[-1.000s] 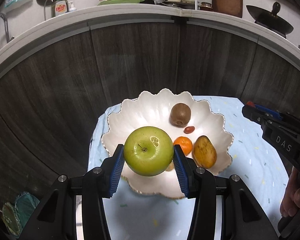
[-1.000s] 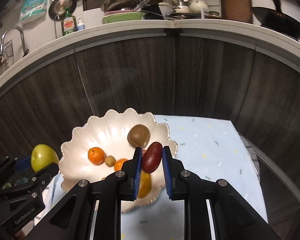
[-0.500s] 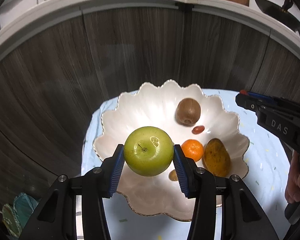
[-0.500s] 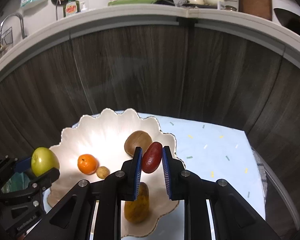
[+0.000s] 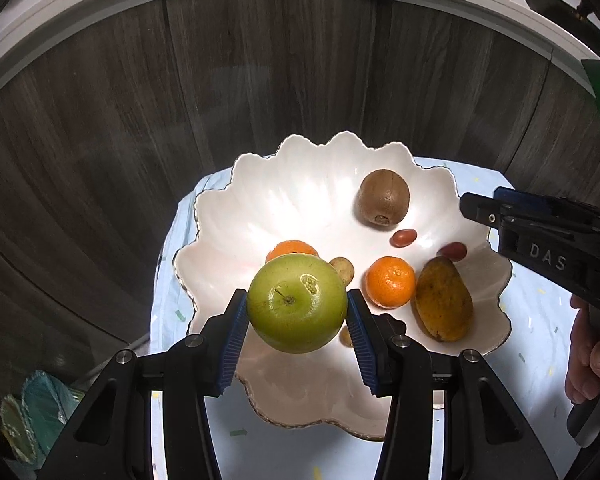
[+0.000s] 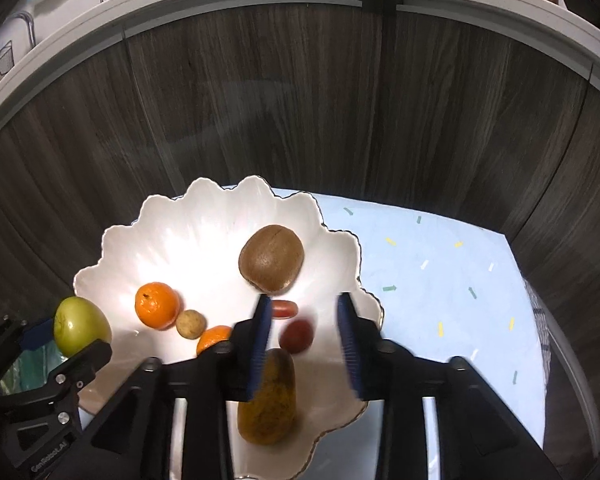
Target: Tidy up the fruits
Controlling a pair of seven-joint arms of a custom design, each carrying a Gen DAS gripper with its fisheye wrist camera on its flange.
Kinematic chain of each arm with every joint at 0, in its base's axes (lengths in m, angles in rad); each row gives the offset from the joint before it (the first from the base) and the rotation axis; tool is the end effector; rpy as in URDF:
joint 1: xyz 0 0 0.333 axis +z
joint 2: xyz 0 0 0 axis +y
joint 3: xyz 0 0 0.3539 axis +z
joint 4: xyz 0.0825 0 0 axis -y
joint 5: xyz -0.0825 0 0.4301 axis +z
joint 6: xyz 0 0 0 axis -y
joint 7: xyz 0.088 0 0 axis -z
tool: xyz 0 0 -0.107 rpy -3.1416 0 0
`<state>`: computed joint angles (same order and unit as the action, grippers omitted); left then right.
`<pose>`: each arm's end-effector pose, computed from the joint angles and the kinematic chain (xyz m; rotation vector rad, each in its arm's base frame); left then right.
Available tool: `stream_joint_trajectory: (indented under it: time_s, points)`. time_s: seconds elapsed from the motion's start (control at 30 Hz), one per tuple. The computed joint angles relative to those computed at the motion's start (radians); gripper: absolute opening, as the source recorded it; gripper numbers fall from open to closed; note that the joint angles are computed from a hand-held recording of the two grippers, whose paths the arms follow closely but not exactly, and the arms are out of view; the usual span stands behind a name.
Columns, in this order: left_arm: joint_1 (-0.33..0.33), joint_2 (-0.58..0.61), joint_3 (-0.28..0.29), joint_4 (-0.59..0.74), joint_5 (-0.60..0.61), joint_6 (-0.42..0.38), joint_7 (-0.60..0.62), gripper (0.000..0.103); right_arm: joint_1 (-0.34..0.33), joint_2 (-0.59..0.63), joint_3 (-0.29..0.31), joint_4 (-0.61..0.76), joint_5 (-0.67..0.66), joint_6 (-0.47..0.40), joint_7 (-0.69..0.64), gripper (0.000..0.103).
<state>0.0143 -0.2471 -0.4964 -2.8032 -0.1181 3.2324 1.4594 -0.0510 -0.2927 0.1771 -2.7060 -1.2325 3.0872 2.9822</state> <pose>0.3930 -0.1877 0.3434 -1.6053 2.1228 -0.7372 0.4072 0.1279 0.3586 -1.7489 1.8587 -0.6644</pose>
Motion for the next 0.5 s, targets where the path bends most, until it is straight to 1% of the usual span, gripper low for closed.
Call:
stream_joint_trajectory:
  time_s: [0.03,0.07,0.1,0.13,0.17,0.2,0.23,0.3,0.33,0.37,0.4,0.43,0.5]
  points:
    - [-0.005,-0.008,0.005,-0.008,0.006,0.014,-0.004,0.063,-0.002,-0.006,0.003,-0.002,-0.005,0.000,0.004,0.057]
    - [0.025,-0.024,-0.026,-0.018,0.019,0.033,-0.019,0.073,-0.011,-0.012,0.011,-0.003,-0.022,0.001,0.021,0.058]
    - [0.089,-0.043,-0.091,-0.025,0.045,0.047,-0.052,0.078,-0.012,-0.017,0.012,-0.005,-0.029,0.002,0.025,0.058]
    - [0.143,-0.059,-0.157,-0.027,0.019,0.052,-0.043,0.079,-0.010,-0.017,0.010,-0.005,-0.028,0.002,0.024,0.058]
    - [0.161,-0.070,-0.187,-0.026,-0.022,0.049,-0.016,0.079,-0.001,-0.021,0.001,-0.011,-0.012,0.001,0.010,0.058]
    - [0.157,-0.075,-0.183,-0.026,-0.024,0.045,-0.013,0.080,0.002,-0.025,-0.001,-0.014,-0.001,-0.001,0.005,0.060]
    - [0.157,-0.082,-0.183,-0.027,-0.026,0.041,-0.012,0.081,0.003,-0.033,-0.001,-0.020,0.010,-0.002,0.001,0.064]
    - [0.169,-0.104,-0.199,-0.033,-0.028,0.038,-0.017,0.089,-0.007,-0.050,0.010,-0.029,0.016,-0.002,0.006,0.070]
    - [0.182,-0.116,-0.215,-0.036,-0.029,0.038,-0.023,0.091,-0.013,-0.062,0.018,-0.035,0.016,-0.004,0.009,0.075]
    - [0.190,-0.129,-0.224,-0.039,-0.029,0.038,-0.030,0.096,-0.016,-0.074,0.025,-0.040,0.019,-0.005,0.010,0.080]
    - [0.188,-0.148,-0.226,-0.046,-0.030,0.037,-0.037,0.100,-0.020,-0.088,0.030,-0.046,0.023,-0.006,0.012,0.083]
    - [0.188,-0.160,-0.228,-0.050,-0.030,0.038,-0.044,0.101,-0.023,-0.103,0.035,-0.053,0.028,-0.007,0.011,0.085]
    - [0.179,-0.190,-0.225,-0.061,-0.029,0.032,-0.056,0.102,-0.024,-0.129,0.040,-0.067,0.053,-0.008,-0.004,0.086]
